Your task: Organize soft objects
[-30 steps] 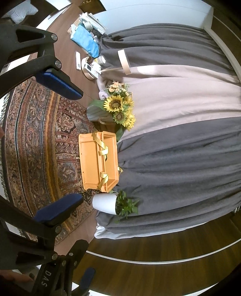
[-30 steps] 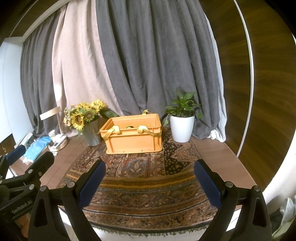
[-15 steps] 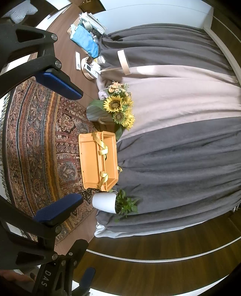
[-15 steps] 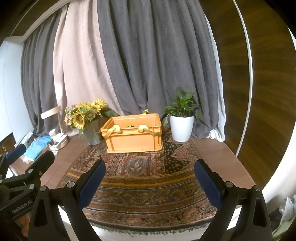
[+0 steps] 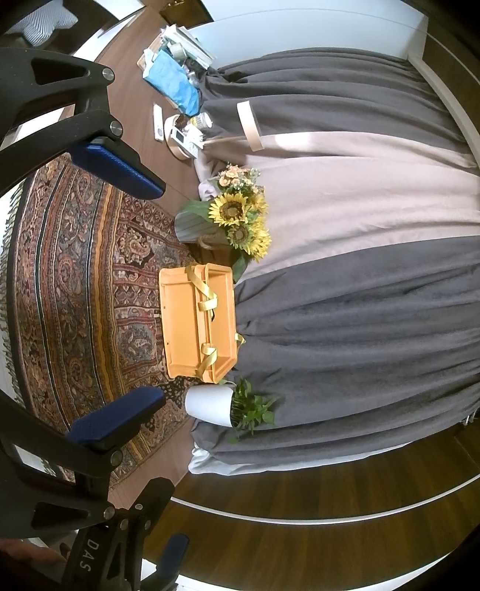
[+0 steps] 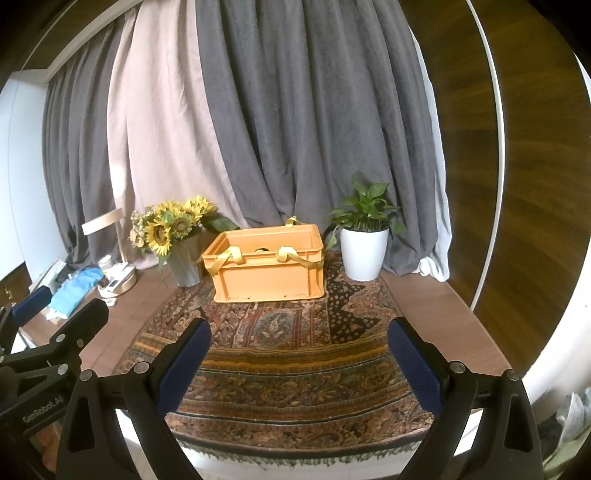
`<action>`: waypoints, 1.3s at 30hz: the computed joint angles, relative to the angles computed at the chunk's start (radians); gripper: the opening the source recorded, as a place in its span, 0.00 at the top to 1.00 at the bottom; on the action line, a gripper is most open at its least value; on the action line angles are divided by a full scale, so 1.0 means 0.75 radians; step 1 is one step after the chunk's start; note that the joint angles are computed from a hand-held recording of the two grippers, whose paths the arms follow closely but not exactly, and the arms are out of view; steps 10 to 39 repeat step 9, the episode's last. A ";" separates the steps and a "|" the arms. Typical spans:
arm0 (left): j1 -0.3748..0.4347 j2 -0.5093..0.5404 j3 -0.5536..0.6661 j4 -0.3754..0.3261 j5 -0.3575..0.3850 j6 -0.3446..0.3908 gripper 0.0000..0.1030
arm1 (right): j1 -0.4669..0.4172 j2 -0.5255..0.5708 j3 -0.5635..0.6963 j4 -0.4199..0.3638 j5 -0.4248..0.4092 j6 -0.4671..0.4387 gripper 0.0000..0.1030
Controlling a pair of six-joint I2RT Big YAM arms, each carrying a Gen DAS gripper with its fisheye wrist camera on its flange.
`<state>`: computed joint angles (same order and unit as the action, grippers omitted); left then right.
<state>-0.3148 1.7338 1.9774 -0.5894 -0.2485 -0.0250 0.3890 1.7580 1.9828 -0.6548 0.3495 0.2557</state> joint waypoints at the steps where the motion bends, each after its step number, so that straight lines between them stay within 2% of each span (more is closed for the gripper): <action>1: 0.000 0.000 0.001 -0.001 0.000 0.000 0.00 | -0.001 0.000 0.000 0.001 -0.002 -0.001 0.06; 39: 0.005 -0.005 -0.007 0.002 0.000 0.000 0.00 | 0.001 -0.002 -0.002 0.000 -0.001 -0.003 0.06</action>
